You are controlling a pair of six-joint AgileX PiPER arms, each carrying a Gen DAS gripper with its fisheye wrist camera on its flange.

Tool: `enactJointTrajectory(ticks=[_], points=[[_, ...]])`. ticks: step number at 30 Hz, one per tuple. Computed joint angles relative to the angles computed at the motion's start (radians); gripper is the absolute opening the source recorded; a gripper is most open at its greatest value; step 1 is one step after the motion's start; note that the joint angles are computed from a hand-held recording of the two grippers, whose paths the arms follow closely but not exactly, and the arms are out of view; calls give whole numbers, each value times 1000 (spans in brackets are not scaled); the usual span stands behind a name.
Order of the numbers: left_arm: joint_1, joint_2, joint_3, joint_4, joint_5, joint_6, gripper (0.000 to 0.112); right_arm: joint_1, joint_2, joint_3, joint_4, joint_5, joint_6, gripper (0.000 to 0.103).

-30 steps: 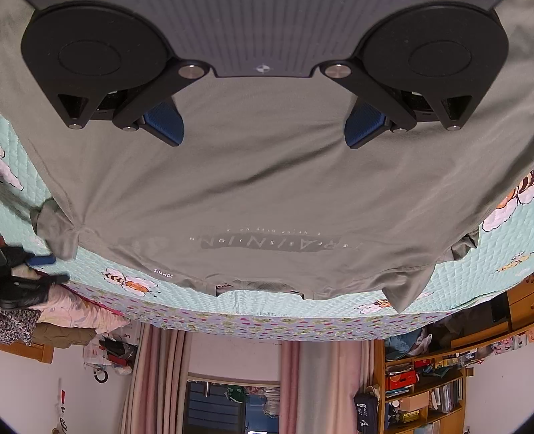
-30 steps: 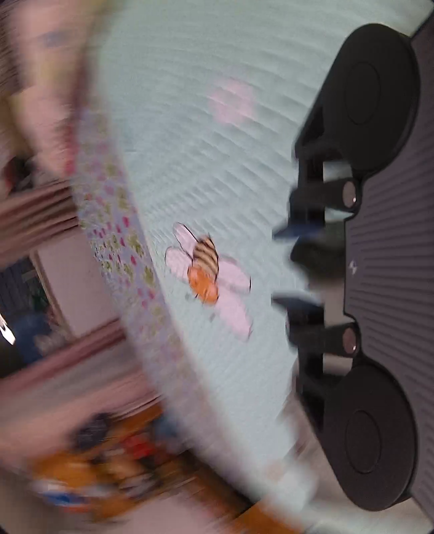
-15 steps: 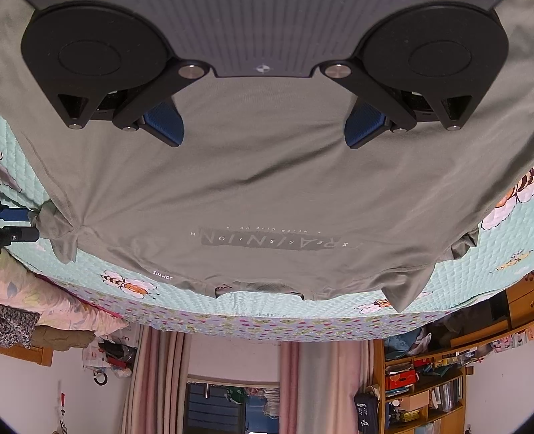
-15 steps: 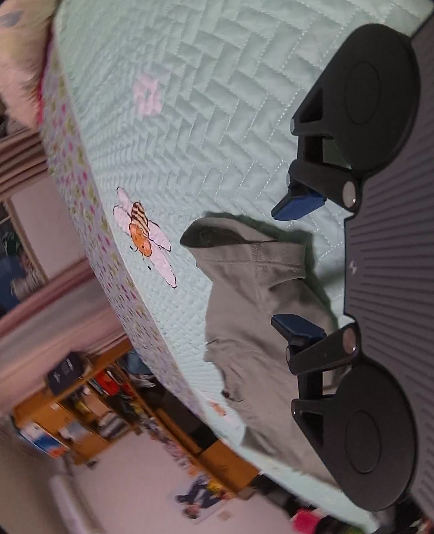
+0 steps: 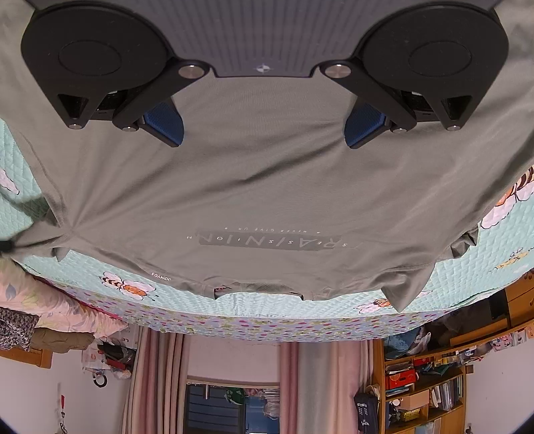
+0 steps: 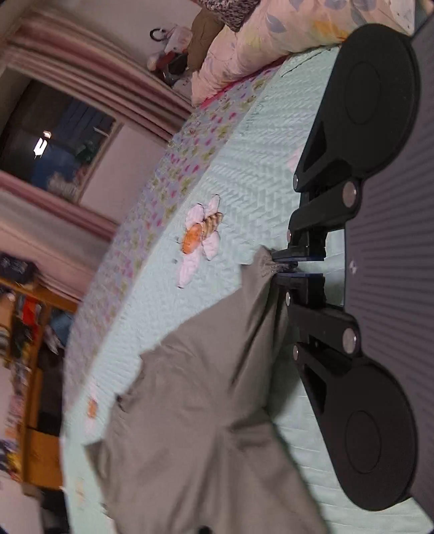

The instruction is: Fold clothes

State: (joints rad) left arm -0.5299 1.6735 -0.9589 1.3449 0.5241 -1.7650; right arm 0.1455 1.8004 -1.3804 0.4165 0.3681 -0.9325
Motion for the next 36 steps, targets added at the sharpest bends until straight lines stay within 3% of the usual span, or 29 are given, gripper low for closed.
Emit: enactJointTrajectory(ticks=[2, 7, 11, 15, 18, 23, 25, 26, 29, 30, 32, 34, 36], points=[[1, -1, 1, 1, -2, 0, 103, -48, 46, -58, 14, 172, 40, 8], [2, -2, 3, 2, -3, -1, 103, -189, 49, -14, 281, 274, 23, 8], [0, -2, 3, 3, -2, -2, 103, -249, 48, -1, 485, 245, 42, 17], [-1, -3, 4, 6, -1, -9, 103, -219, 141, -104, 642, 177, 131, 42], [-1, -1, 4, 8, -2, -11, 103, -181, 268, -262, 601, 135, 302, 42], [1, -1, 7, 22, -6, -26, 103, -118, 448, -539, 283, 187, 645, 42], [2, -2, 7, 24, -8, -28, 103, -92, 488, -603, 190, 197, 691, 42], [2, -2, 7, 24, -8, -28, 103, -82, 494, -612, 169, 196, 681, 41], [3, -2, 7, 24, -8, -29, 103, -100, 475, -587, 312, 240, 525, 3], [2, -2, 7, 24, -8, -29, 103, -105, 447, -536, 380, 223, 456, 3], [2, -2, 7, 23, -8, -29, 103, -103, 368, -407, 430, 109, 411, 3], [2, -2, 7, 24, -8, -30, 103, -104, 299, -299, 429, -21, 446, 3], [3, -2, 7, 25, -9, -30, 103, -110, 303, -303, 316, -30, 580, 3]])
